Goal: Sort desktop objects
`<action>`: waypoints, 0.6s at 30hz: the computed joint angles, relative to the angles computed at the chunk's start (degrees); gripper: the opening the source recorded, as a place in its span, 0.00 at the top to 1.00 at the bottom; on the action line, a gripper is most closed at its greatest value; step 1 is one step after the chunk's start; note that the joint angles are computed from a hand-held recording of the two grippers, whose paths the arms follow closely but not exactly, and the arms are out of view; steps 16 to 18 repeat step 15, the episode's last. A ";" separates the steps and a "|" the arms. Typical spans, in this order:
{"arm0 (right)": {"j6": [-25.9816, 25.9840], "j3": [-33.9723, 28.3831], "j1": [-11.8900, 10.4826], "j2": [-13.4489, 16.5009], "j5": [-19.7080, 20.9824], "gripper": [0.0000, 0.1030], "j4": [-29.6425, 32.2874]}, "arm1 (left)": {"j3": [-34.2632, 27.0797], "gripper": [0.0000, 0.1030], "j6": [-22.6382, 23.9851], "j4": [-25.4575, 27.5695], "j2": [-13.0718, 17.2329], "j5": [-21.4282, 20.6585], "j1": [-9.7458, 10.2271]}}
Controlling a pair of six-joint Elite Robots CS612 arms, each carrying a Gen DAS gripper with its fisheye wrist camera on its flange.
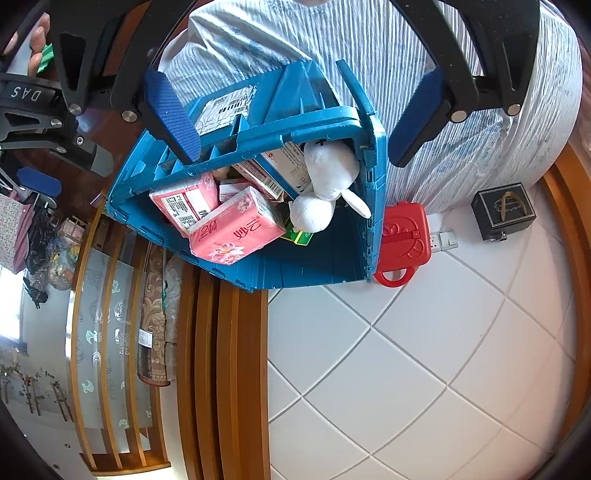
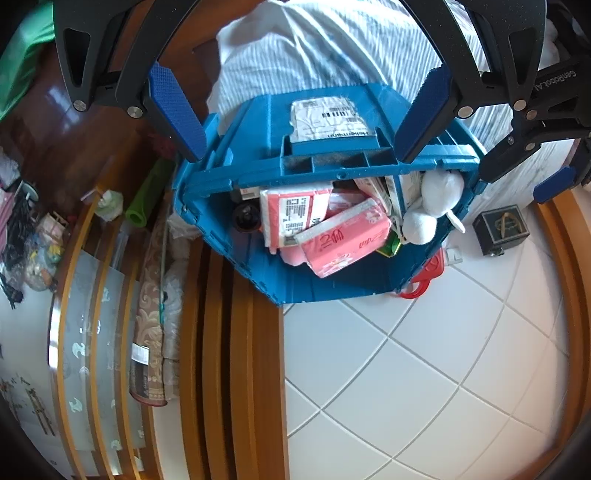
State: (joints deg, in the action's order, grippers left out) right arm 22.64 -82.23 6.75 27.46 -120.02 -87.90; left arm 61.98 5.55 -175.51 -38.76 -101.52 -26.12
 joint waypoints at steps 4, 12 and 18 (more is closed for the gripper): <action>0.31 -0.26 -0.04 0.15 0.48 0.00 -0.05 | 0.14 0.00 0.16 -0.11 -0.05 0.41 0.03; 0.22 -0.60 -0.19 0.30 0.84 0.00 -0.21 | -0.12 0.00 -0.43 0.38 0.01 0.53 -0.12; 0.15 -0.71 -0.35 0.35 1.07 0.00 -0.37 | 0.13 0.00 -0.54 -0.31 -0.08 0.50 -0.23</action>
